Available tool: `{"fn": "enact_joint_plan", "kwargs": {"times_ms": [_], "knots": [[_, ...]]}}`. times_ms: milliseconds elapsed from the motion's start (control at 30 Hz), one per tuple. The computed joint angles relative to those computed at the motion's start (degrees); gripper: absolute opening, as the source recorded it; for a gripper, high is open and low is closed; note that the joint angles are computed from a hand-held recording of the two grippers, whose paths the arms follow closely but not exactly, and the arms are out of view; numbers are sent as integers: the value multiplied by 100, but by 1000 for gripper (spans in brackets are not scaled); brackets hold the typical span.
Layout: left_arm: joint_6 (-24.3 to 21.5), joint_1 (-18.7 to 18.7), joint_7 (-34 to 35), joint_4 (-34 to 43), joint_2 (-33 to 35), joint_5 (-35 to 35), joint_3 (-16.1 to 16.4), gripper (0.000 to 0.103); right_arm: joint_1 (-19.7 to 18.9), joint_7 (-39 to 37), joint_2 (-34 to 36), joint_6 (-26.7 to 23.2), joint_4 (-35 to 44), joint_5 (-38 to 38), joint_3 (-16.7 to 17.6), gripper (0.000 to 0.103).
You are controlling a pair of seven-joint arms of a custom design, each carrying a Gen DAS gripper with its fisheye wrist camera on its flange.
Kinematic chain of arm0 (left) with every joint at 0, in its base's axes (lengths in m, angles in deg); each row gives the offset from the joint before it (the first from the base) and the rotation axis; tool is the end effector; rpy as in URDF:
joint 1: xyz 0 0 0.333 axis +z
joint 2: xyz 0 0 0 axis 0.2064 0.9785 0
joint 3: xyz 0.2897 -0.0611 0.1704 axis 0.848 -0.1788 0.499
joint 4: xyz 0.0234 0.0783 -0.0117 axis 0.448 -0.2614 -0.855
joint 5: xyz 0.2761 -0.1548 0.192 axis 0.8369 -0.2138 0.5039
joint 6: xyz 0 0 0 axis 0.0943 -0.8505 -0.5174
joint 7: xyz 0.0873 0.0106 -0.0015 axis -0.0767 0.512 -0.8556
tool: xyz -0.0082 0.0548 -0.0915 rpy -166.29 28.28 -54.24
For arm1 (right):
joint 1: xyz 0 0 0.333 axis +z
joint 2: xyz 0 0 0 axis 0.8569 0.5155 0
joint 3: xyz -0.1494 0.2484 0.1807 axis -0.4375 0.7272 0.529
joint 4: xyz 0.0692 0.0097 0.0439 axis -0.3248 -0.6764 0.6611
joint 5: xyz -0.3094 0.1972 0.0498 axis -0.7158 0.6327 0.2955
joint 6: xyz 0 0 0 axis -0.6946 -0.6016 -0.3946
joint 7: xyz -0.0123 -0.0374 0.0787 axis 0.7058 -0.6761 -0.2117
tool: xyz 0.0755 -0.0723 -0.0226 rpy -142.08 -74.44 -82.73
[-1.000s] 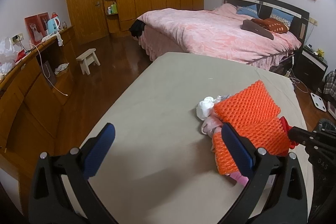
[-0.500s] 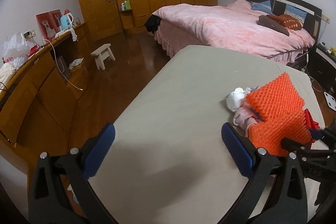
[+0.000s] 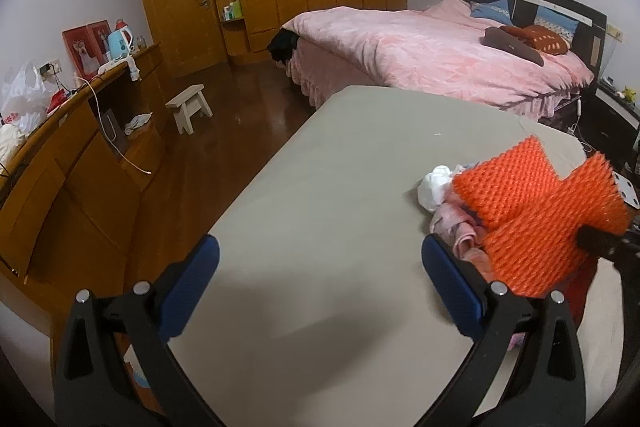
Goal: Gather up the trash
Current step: 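Lift the orange mesh sleeve off the pile with the right gripper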
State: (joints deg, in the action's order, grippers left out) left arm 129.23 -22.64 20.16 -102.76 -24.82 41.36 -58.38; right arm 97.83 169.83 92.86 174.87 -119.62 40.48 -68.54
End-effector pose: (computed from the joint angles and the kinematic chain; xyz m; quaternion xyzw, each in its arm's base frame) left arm 0.6829 -0.2012 0.3775 -0.5682 0.7087 -0.2885 0.3028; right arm 0.6298 0.3403 0.3748 -0.5896 0.6910 -0.1723 0.3810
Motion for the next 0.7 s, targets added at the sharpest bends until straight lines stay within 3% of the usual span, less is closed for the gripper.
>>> {"fn": "enact_joint_plan", "kwargs": {"times_ms": [67, 133, 233, 300, 367, 467, 500, 633, 700], "knots": [[32, -16, 11, -19, -14, 7, -31, 98, 37, 23, -79, 101, -128, -3, -67, 24], [61, -37, 44, -45, -35, 4, -58, 98, 167, -20, -125, -254, -160, -63, -181, 33], [95, -14, 129, -81, -73, -9, -155, 98, -105, -120, -158, -750, -127, -148, 198, 46], [148, -46, 169, -131, -89, -42, -153, 98, 123, 188, -165, -1004, -106, -453, -46, 63], [130, -71, 205, -123, -80, -88, -138, 98, 457, 655, -165, -1028, -114, -914, -445, 72], [102, -67, 239, -107, -60, -127, -120, 98, 623, 1100, -127, -885, -37, -1410, -692, 75], [83, -65, 239, -85, -51, -139, -109, 98, 555, 1135, -103, -838, 11, -1477, -632, 75], [86, -103, 223, -73, -18, -148, -32, 98, -225, 573, 125, -1006, 377, -1226, 347, 73], [64, -98, 236, -45, 2, -142, -21, 98, -549, 259, 256, -1186, 516, -963, 763, 62]]}}
